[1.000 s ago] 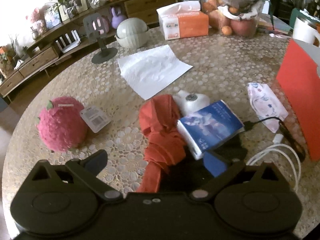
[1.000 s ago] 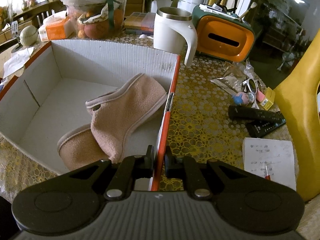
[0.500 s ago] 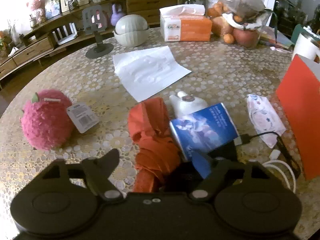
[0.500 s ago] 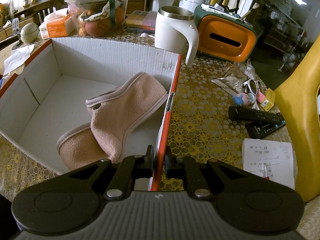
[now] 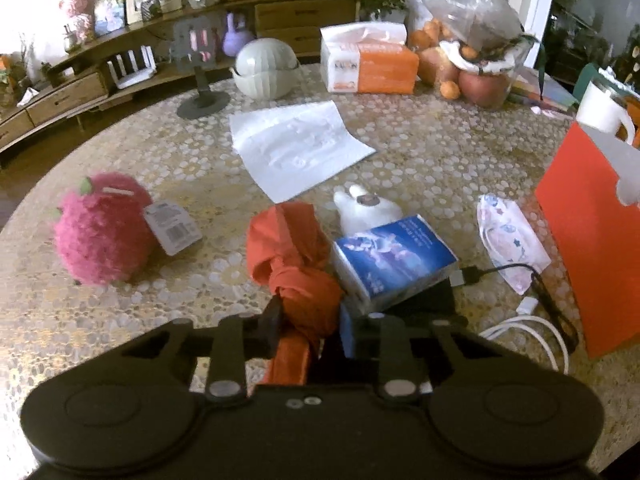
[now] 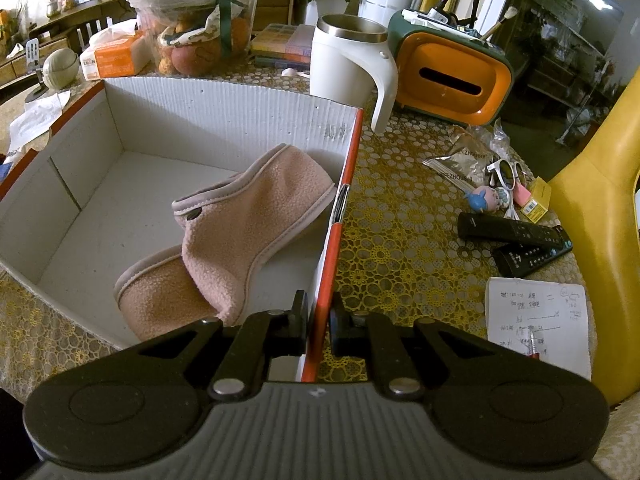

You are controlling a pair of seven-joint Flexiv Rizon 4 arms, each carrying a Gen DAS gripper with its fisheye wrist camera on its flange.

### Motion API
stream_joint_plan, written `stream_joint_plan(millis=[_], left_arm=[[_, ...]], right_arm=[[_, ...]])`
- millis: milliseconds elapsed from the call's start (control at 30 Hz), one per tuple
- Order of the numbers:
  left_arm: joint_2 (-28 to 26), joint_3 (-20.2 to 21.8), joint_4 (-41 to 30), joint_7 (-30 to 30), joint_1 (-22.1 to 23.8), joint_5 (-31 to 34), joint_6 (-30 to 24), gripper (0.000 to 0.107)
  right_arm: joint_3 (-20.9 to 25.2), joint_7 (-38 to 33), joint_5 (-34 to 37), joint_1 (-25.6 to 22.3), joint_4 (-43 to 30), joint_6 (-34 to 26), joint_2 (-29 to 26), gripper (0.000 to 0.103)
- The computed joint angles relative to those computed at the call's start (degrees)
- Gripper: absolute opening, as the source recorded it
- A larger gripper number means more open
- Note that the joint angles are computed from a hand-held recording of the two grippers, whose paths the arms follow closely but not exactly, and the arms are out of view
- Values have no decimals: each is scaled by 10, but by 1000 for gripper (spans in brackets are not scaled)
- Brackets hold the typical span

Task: Organize objects
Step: 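Move the left tool back to the table and grasp the orange cloth, then carry the orange cloth into the shoebox and release it beside the hat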

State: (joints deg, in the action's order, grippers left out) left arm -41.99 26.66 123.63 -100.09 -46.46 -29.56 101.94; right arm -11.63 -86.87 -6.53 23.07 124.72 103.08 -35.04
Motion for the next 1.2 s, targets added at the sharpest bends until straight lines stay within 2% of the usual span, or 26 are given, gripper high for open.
stream_joint_plan(millis=[133, 267, 500, 700, 967, 1133, 1200], left_arm=[[17, 34, 17, 3, -41, -13, 10, 26], [30, 77, 21, 12, -92, -31, -9, 25], [40, 129, -8, 4, -157, -5, -39, 26], [34, 118, -69, -14, -161, 41, -48, 26], [5, 56, -168, -47, -120, 96, -65, 26], [-28, 64, -230, -90, -132, 115, -89, 26], [-38, 50, -257, -97, -121, 126, -97, 26]], right_arm=[[-1, -3, 0, 2, 1, 1, 0, 10], [-1, -4, 2, 2, 2, 2, 0, 10], [6, -6, 4, -3, 3, 8, 0, 10], [9, -6, 4, -6, 2, 7, 0, 10], [12, -7, 3, -10, 0, 7, 0, 10], [17, -6, 2, -15, 0, 8, 1, 10], [16, -7, 2, -13, 0, 8, 0, 10]])
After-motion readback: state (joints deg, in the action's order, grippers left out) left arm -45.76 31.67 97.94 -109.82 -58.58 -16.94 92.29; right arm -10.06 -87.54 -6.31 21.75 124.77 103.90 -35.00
